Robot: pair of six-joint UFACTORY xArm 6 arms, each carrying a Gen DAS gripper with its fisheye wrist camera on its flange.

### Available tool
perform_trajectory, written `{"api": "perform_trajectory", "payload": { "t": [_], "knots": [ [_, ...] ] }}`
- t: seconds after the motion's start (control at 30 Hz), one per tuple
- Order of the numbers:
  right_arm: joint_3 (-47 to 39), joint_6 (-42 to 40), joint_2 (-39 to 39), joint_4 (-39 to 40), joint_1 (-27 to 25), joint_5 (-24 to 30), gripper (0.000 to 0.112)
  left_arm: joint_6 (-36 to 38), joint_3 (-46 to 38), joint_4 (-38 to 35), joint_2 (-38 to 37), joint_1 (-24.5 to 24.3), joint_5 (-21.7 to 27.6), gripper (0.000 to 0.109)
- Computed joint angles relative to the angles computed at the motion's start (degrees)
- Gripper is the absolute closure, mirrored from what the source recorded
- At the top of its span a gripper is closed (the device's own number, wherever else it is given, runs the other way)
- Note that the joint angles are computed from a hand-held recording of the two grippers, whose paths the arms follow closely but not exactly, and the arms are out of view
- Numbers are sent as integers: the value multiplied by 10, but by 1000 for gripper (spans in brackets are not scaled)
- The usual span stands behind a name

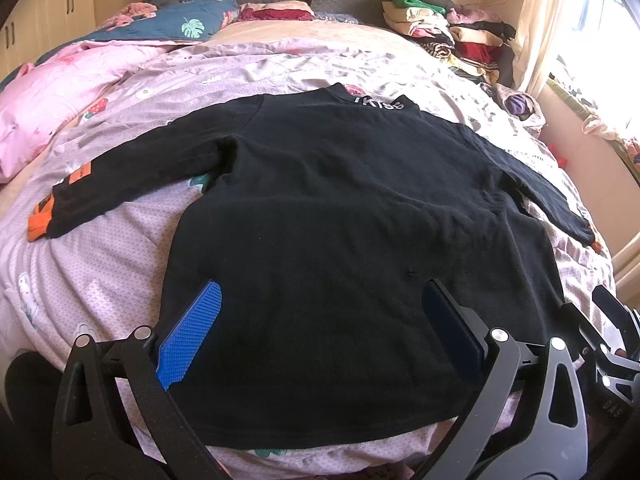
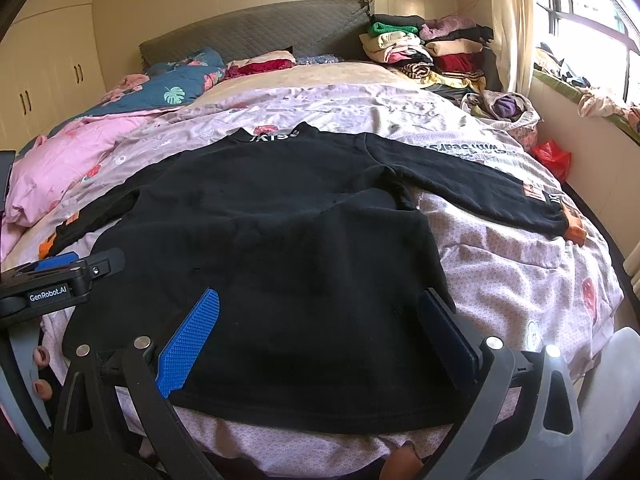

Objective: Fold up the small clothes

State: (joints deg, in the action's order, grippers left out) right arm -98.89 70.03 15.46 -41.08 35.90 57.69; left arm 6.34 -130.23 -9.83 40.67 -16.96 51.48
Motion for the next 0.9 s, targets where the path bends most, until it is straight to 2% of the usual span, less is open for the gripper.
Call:
{"api": "perform_trajectory", "payload": {
  "t": [0.77, 0.9],
  "knots": [
    [-12, -7, 2, -2, 2, 13, 14, 7, -5, -11, 3, 0, 3, 14],
    [-36, -20, 16, 6, -5, 18, 14, 6, -34, -15, 21, 0, 17, 14]
  ]
}}
